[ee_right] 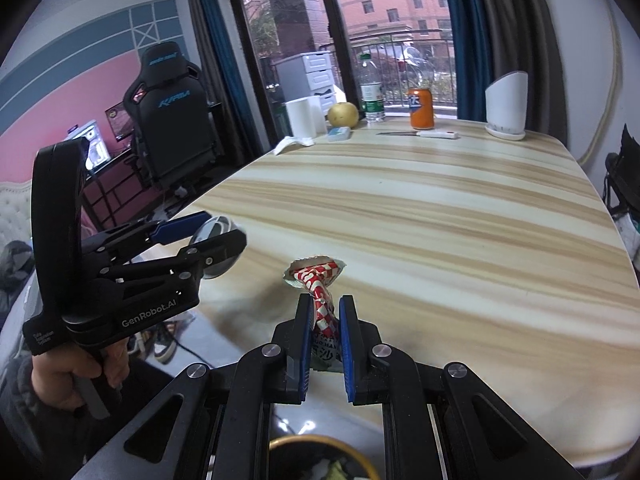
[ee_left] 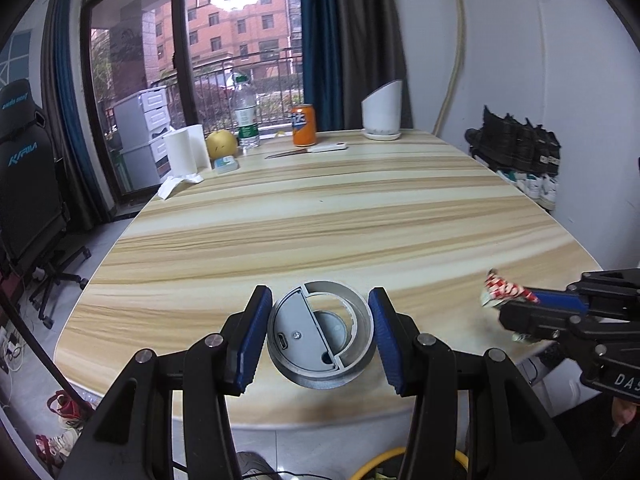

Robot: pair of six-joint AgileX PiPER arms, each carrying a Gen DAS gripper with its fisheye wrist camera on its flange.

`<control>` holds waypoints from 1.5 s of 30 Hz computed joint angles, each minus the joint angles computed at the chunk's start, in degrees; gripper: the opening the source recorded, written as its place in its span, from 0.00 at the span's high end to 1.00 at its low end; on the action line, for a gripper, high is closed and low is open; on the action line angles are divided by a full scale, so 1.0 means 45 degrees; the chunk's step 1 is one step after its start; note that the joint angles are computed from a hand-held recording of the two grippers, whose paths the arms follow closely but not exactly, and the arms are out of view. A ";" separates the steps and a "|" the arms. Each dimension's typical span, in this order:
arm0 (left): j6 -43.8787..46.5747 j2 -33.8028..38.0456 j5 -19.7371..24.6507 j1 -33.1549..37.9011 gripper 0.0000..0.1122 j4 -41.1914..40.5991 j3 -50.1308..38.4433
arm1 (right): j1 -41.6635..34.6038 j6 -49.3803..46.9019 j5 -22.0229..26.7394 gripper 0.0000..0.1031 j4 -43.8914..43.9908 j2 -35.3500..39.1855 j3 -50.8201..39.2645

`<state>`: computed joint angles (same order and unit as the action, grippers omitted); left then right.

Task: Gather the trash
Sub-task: 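Carry the wrapper and grey lid down over the bin with both tools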

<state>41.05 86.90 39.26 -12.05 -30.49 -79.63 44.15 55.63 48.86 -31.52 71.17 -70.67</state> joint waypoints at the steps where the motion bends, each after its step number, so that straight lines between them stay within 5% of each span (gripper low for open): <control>1: 0.0249 -0.0132 0.0019 0.0052 0.60 -0.0200 0.0169 | 0.0318 0.0337 0.0075 0.88 -0.0243 -0.0119 0.0166; 16: 0.3833 -0.2009 -0.0167 0.0991 0.60 -0.2851 0.3358 | 0.4163 0.4467 0.0948 0.88 -0.2612 -0.1240 0.2145; 27: 0.5886 -0.2809 0.1080 0.2555 0.60 -0.4628 0.5758 | 0.6053 0.6974 0.1465 0.88 -0.3198 -0.1306 0.3495; 31: 0.6146 -0.2980 0.0710 0.2487 0.60 -0.4423 0.6721 | 0.6690 0.7849 0.1602 0.88 -0.3381 -0.1248 0.3872; 45: 0.4130 -0.2014 -0.0471 0.0839 0.60 -0.2109 0.7908 | 0.4044 0.8207 -0.2395 0.89 -0.1625 0.0269 0.5992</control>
<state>59.63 77.83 37.14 -8.27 -39.98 -44.04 62.34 92.56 38.08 -38.83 72.38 -43.70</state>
